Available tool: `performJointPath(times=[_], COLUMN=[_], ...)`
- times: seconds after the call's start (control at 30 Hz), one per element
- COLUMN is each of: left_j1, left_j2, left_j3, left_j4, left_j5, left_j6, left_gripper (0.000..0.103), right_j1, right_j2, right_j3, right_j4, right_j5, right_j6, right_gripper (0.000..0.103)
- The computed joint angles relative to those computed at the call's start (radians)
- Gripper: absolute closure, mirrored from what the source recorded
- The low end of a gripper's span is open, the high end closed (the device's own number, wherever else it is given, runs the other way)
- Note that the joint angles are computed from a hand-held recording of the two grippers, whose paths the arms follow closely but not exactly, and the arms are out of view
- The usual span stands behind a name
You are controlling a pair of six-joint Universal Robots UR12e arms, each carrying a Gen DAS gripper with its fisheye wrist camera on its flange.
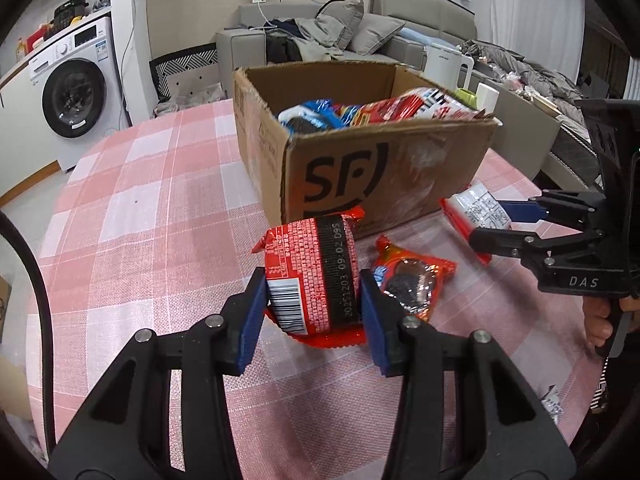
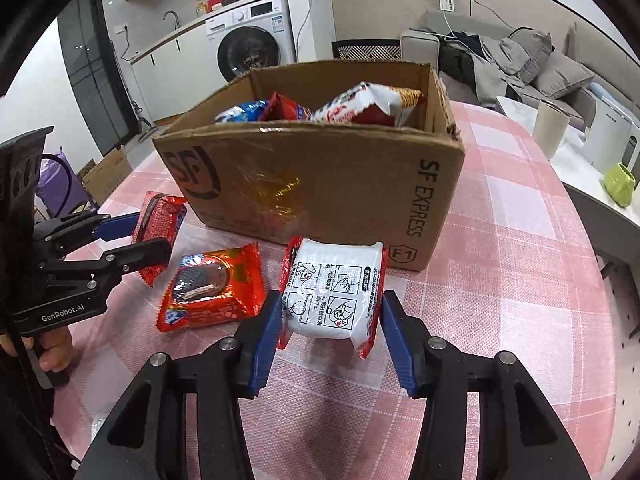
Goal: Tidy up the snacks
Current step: 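Lift the cookie roll and noodle pack and carry them over the box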
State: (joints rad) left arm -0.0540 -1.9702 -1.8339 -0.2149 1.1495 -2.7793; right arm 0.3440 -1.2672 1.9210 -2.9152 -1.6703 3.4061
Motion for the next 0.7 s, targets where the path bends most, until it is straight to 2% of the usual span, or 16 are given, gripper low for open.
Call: performJointPath(times=[0.4,0.7], left_j1=[0.007,0.008], left_j2=[0.042,0.073], left_j3=[-0.031,-0.053], left_j4=[0.053,0.103], left_j5=[-0.044,-0.036], left_j6=[-0.026,-0.064], left_gripper=[0.062,0.062], right_j1=[-0.005,-0.006], right_j2=[-0.047,-0.076], right_j3=[0.035,0.052], right_j4=[-0.085,-0.163], right_j5=[0.029,0.038], right_j6=[-0.008,-0.008], right_gripper=[0.053,0.053])
